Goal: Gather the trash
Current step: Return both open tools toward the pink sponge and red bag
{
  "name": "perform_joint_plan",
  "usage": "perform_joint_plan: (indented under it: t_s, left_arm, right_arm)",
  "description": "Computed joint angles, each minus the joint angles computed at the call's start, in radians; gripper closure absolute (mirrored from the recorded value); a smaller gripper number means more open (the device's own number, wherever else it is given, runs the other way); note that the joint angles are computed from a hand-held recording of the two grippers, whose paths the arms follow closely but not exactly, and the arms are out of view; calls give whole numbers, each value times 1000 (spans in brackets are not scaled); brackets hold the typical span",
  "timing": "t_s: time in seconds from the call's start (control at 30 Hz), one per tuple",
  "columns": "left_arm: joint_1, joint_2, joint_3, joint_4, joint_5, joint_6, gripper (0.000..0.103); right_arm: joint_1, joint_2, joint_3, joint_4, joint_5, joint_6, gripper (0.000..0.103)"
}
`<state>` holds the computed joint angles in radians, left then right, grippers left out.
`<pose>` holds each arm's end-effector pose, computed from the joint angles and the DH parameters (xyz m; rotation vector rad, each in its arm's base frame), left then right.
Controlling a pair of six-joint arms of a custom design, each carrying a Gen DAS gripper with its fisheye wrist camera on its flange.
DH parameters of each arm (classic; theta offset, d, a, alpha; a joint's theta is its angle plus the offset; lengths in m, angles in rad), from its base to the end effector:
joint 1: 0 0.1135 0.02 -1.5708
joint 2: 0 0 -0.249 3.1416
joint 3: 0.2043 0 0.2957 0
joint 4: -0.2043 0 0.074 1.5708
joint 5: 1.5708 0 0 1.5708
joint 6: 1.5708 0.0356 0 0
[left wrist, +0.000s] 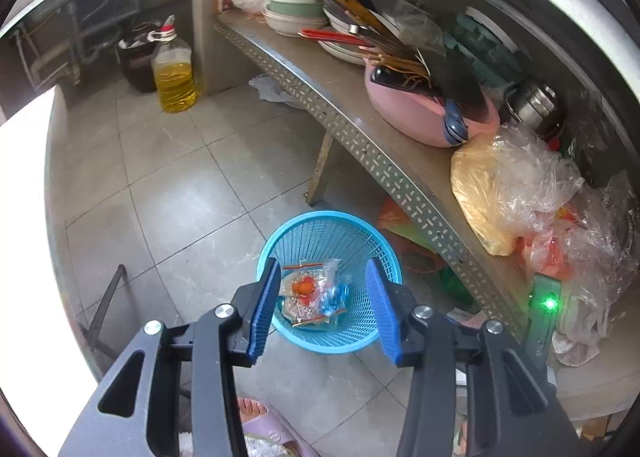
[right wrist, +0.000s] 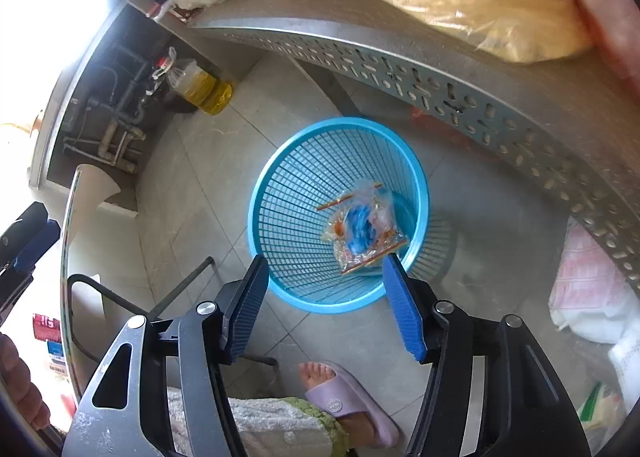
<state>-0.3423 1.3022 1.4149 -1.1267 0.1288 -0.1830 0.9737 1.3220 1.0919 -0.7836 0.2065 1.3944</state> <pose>0.2741 -0.1025 0.3530 0.2560 2.6020 -0.3568 0.1814 0.2538 0.2548 0.6374 2.6049 0.6052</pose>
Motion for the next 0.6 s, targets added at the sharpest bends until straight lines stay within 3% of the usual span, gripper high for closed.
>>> perform_joint_plan:
  t_s: [0.4, 0.6]
  left_arm:
    - [138, -265, 23, -174, 64, 79, 41]
    - [319, -365, 106, -299, 156, 187, 34]
  right_arm:
    - [65, 6, 144, -7, 63, -130, 33]
    - [100, 46, 258, -12, 97, -209, 25]
